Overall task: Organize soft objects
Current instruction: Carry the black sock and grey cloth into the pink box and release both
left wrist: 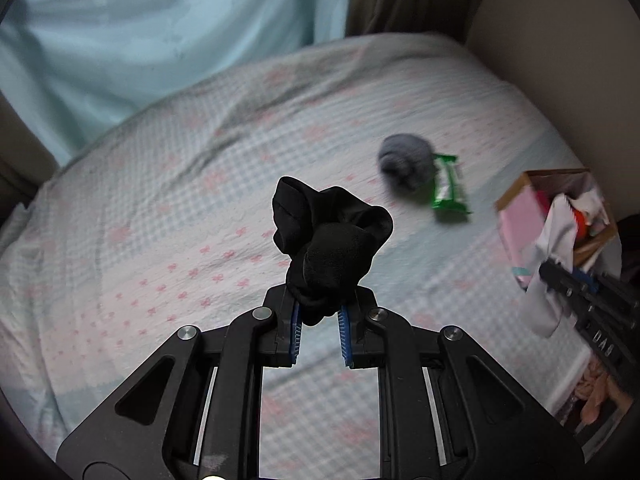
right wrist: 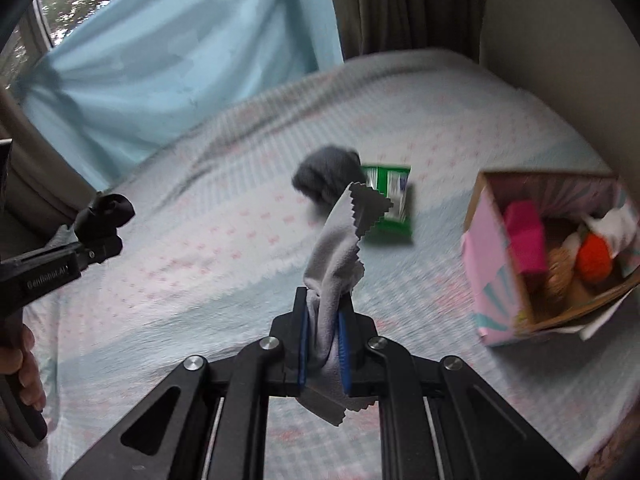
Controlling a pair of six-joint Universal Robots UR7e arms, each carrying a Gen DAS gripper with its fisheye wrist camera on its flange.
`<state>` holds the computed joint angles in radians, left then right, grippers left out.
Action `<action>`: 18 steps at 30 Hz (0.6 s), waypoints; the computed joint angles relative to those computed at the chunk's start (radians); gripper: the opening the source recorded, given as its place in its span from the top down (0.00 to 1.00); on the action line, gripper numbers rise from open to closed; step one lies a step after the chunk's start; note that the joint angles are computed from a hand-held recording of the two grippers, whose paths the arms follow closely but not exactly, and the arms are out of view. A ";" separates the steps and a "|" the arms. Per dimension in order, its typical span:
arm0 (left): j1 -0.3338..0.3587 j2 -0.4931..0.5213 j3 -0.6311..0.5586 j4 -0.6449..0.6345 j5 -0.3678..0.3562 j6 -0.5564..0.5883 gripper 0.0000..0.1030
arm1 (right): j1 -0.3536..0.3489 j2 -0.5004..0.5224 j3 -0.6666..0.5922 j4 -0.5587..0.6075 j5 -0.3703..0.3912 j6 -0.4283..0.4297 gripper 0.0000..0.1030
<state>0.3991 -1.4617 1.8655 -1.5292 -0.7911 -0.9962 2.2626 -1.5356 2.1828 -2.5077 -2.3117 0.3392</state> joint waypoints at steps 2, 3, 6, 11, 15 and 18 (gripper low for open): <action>-0.040 0.017 -0.029 0.023 -0.005 -0.018 0.87 | 0.026 -0.032 -0.032 0.055 -0.005 0.000 0.89; -0.054 0.026 -0.042 0.028 -0.006 -0.025 0.87 | 0.039 -0.050 -0.048 0.085 -0.008 0.001 0.89; -0.092 0.068 -0.092 0.021 -0.014 -0.040 0.87 | 0.067 -0.102 -0.101 0.169 -0.008 0.011 0.89; -0.135 0.168 -0.173 -0.042 -0.016 -0.034 0.87 | 0.082 -0.184 -0.170 0.259 -0.023 -0.004 0.89; -0.162 0.258 -0.229 -0.090 -0.037 -0.058 0.87 | 0.058 -0.257 -0.221 0.329 -0.018 -0.038 0.89; -0.184 0.343 -0.282 -0.101 -0.054 -0.097 0.87 | 0.011 -0.312 -0.265 0.392 0.014 -0.088 0.89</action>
